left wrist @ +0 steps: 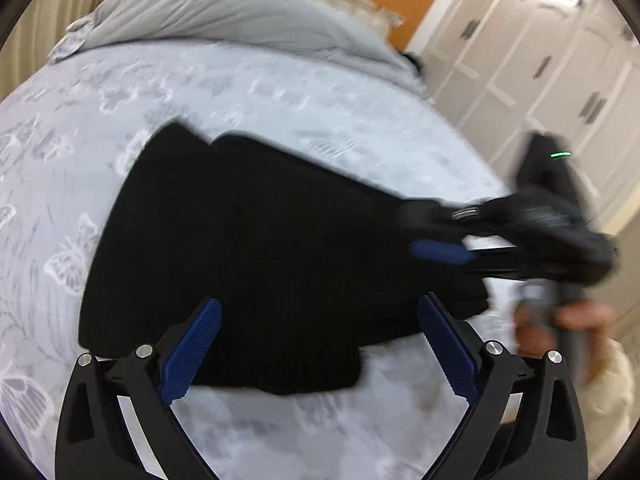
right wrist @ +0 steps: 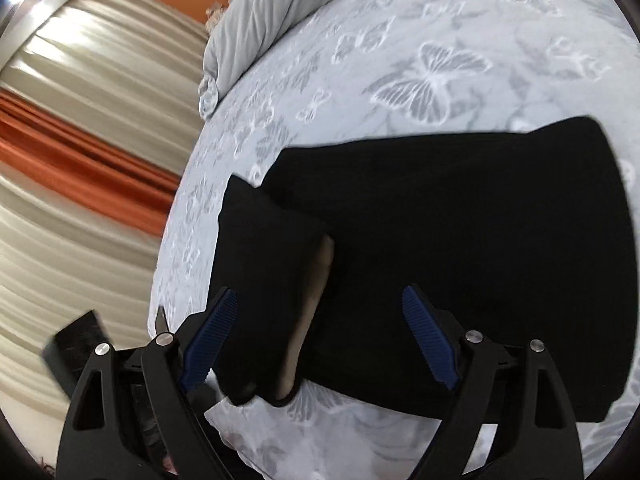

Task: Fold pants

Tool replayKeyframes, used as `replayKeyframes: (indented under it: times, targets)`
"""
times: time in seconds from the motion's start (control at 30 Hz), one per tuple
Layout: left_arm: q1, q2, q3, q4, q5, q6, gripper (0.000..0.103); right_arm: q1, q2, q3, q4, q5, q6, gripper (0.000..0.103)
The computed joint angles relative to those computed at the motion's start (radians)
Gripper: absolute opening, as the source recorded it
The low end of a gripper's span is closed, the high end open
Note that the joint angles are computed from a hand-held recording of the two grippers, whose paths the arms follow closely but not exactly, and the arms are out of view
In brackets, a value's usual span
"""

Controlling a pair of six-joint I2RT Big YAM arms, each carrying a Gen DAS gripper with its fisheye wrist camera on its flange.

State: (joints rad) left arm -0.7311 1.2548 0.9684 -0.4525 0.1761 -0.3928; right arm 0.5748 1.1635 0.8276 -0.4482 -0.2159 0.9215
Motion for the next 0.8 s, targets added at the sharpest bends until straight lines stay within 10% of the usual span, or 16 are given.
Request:
replayKeyframes:
  times: [0.17, 0.2, 0.23, 0.27, 0.57, 0.8]
  targets:
    - [0.053, -0.180, -0.085, 0.095, -0.129, 0.022, 0.098, 0.082, 0.128, 0.068, -0.006, 0.055, -0.067, 0.084]
    - [0.077, -0.180, -0.083, 0.102, -0.160, 0.016, 0.098, 0.101, 0.147, 0.085, 0.000, 0.111, -0.091, 0.067]
    - [0.104, -0.178, -0.079, 0.098, -0.198, 0.000, 0.098, 0.101, 0.164, 0.099, 0.030, 0.087, -0.121, 0.014]
    - [0.127, -0.169, -0.070, 0.089, -0.225, -0.011, 0.098, 0.099, 0.167, 0.111, 0.030, 0.090, -0.118, 0.011]
    - [0.210, -0.127, -0.029, 0.035, -0.186, -0.096, 0.098, -0.032, -0.201, 0.056, -0.271, 0.369, -0.210, 0.008]
    - [0.140, 0.003, 0.028, -0.008, -0.120, -0.110, 0.098, -0.197, -0.277, -0.090, -0.335, 0.195, -0.104, 0.018]
